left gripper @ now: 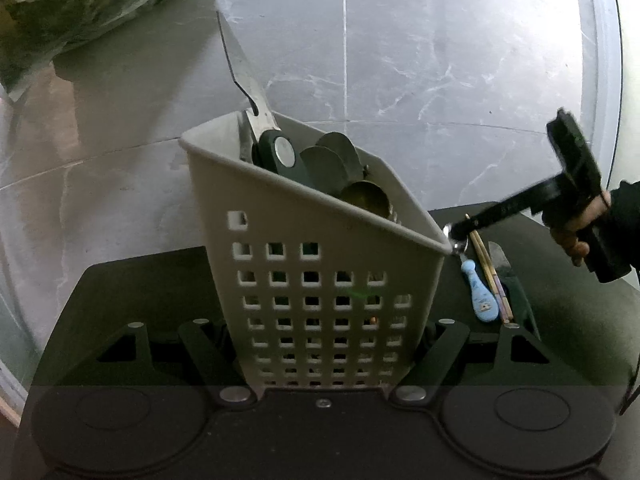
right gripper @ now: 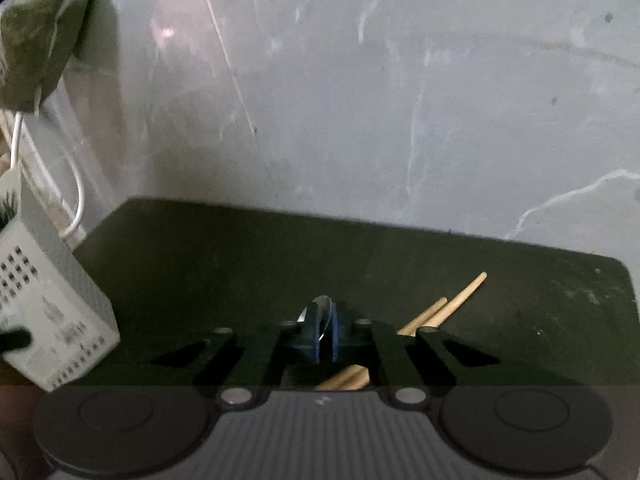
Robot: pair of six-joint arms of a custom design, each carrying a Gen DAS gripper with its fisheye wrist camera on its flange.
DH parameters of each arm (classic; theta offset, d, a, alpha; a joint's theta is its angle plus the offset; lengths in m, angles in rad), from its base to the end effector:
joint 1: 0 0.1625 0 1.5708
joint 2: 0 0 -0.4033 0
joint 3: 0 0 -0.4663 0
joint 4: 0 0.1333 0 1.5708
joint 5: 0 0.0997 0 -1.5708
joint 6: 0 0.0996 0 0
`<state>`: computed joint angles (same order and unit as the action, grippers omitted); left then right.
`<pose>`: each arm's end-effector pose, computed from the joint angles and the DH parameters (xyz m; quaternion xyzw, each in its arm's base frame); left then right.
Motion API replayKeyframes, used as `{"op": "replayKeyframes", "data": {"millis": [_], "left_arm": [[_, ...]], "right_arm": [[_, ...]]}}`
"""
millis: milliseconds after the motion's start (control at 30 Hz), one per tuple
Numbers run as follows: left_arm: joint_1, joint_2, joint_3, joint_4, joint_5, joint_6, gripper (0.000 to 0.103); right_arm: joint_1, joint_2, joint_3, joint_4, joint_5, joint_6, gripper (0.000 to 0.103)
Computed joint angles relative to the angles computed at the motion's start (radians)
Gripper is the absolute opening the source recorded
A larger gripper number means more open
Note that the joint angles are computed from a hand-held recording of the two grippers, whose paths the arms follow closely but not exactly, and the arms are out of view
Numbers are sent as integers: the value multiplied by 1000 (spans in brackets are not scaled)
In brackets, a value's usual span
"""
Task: Organize utensils
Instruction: 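Lift the blue-handled spoon over the holder and drop it inside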
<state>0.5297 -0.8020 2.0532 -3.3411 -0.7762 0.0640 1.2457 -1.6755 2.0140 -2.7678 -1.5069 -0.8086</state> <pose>-0.3697 -0.4533 -0.0014 0.3832 0.8107 -0.3845 0.2191 -0.0395 -0.5545 0.4192 0.2305 -0.8792 0.3665 0.1989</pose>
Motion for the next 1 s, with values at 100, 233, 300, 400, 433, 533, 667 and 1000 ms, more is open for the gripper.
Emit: {"op": "replayKeyframes", "data": {"millis": [100,233,300,400,433,533,667,1000], "left_arm": [[6,-4,3,-7,-16,17,77],[18,-11,9,-25,-39,38,77],[24,-16,15,-35,-54,49,77],[32,-23,25,-51,-71,59,77],[34,-25,28,-57,-75,63,77],[38,-31,37,-65,-85,72,77],[42,-38,42,-66,-93,84,77],[39,-36,45,-70,-89,83,76]], "right_arm": [[33,-60,79,-127,46,36,2],[127,-124,192,-368,57,29,2],[191,-142,238,-499,60,14,2],[271,-135,274,-645,82,-17,2],[292,-127,279,-683,94,-29,2],[334,-75,295,-801,120,-78,2],[359,-11,320,-883,118,-136,2],[348,-64,423,-718,84,-241,46]]}}
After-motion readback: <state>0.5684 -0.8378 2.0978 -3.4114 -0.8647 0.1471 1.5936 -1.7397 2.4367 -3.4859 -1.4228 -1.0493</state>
